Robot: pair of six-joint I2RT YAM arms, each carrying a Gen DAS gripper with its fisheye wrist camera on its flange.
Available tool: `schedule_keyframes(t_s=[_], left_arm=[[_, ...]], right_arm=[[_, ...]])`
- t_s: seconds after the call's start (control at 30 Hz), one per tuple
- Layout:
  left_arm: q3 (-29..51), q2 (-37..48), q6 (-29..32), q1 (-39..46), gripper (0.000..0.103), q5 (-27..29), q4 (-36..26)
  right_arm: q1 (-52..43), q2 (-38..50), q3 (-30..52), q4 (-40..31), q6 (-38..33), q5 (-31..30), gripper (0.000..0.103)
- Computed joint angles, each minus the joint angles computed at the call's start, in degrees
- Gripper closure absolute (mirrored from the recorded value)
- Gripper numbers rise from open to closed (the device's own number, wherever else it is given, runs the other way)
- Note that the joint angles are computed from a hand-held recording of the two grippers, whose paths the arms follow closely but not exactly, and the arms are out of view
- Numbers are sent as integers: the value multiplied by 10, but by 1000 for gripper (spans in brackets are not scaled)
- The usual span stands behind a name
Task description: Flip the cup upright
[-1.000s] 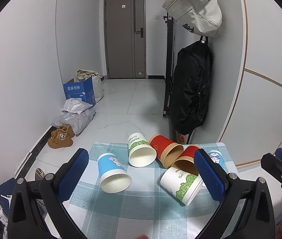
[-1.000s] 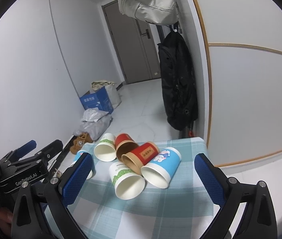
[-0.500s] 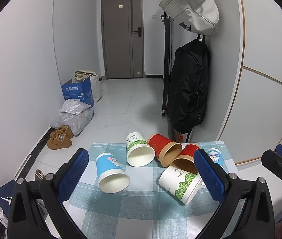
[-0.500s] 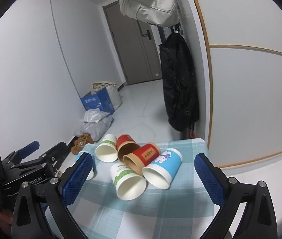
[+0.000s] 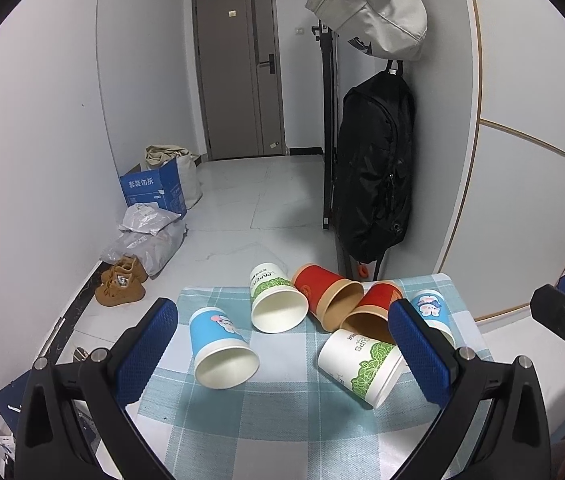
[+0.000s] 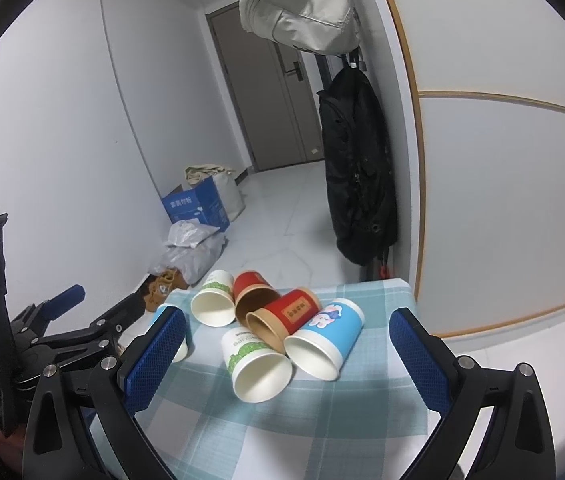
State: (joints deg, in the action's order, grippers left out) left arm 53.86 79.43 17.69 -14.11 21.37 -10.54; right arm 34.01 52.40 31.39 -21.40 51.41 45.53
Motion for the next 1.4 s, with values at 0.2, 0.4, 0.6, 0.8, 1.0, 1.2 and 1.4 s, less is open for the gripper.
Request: schedule_keyframes(t_s=[0.2, 0.4, 0.6, 0.8, 1.0, 1.2, 1.4], left_arm=[[13, 10, 0, 4, 1, 12, -20], [19, 21, 0, 1, 1, 21, -28], [33, 54, 33, -16, 1, 26, -82], [9, 70, 63, -65, 1, -24, -92], [-27, 77, 70, -114, 3, -111, -53], [-56, 83, 46, -158, 18, -197, 14], [-56, 106, 54, -170, 76, -224, 25]], right_arm=[[3, -4, -1, -2, 2, 2, 0], [5, -4, 5, -14, 7, 6, 0], [12, -57, 0, -50, 38, 33, 0], [1, -86, 16, -132, 67, 38, 0], [-31, -143, 8, -181, 86, 3, 0], [-47, -177, 7, -188, 87, -11, 0], [-51, -190, 0, -185, 87, -26, 0]])
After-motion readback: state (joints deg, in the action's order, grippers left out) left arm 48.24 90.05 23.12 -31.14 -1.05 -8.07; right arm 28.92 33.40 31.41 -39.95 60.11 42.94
